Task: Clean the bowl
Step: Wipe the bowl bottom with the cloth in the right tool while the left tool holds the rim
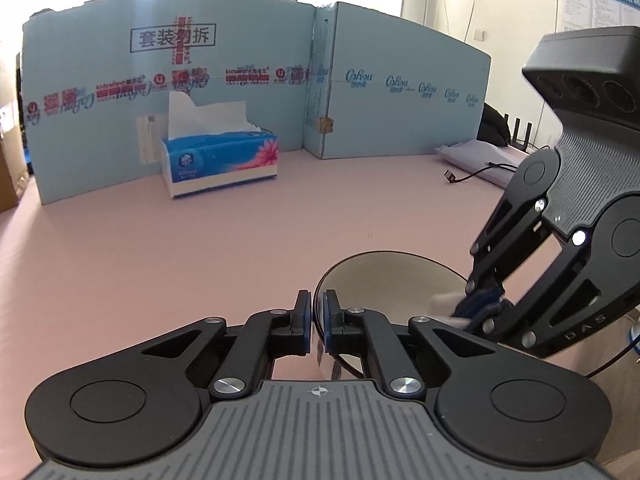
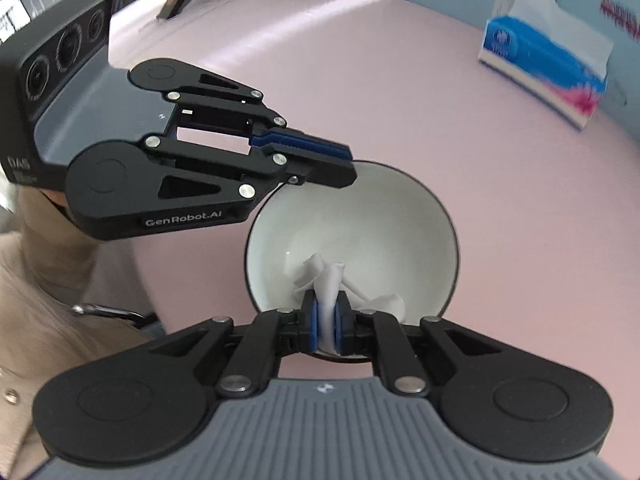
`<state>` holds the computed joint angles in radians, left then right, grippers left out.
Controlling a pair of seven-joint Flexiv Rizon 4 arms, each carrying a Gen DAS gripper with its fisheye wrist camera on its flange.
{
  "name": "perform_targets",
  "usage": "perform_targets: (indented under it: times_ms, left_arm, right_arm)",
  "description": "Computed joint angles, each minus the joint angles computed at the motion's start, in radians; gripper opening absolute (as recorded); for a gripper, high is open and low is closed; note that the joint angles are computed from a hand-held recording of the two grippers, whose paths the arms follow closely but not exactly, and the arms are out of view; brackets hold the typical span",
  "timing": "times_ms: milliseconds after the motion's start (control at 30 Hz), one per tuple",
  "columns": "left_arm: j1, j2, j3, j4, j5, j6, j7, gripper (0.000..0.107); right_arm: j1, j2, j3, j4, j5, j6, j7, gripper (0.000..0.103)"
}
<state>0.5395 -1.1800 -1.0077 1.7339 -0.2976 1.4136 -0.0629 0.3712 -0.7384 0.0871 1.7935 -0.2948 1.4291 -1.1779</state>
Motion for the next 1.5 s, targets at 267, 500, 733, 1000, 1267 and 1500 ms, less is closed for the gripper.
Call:
perform_targets:
  times_ms: [267,500,733,1000,1267,1500]
  left_arm:
    - [0.015,0.000,-0.005,0.011,-0.018,-0.013,-0.007,0.011]
    - [-0.038,0.036,0.052,-0.031,-0.050,-0.062,-0.029,0.013]
    - [-0.166,0.104,0.194,-0.083,-0.119,-0.099,-0.037,0.017]
    - [-0.163,0.113,0.169,-0.055,-0.151,0.027,0.003,0.015]
    - [-0.096,0.047,0.059,-0.006,-0.004,0.215,-0.009,0.017]
    - [-0.071,0.030,0.045,-0.019,0.067,0.169,-0.085,0.018]
  right_arm:
    - [0.075,-0.002,-0.116,0.038,-0.010,0.110,0.100,0.012]
    - [0.152,0.019,-0.207,0.143,0.042,0.257,0.142,0.012]
    - [0.249,-0.017,-0.294,0.158,0.116,0.355,0.136,0.012]
    - [0.261,-0.036,-0.302,0.142,0.190,0.399,0.088,0.012]
    - [0.322,-0.069,-0.366,0.099,0.223,0.362,0.060,0.012]
    - [0.130,-0.057,-0.133,0.056,0.151,0.300,0.074,0.012]
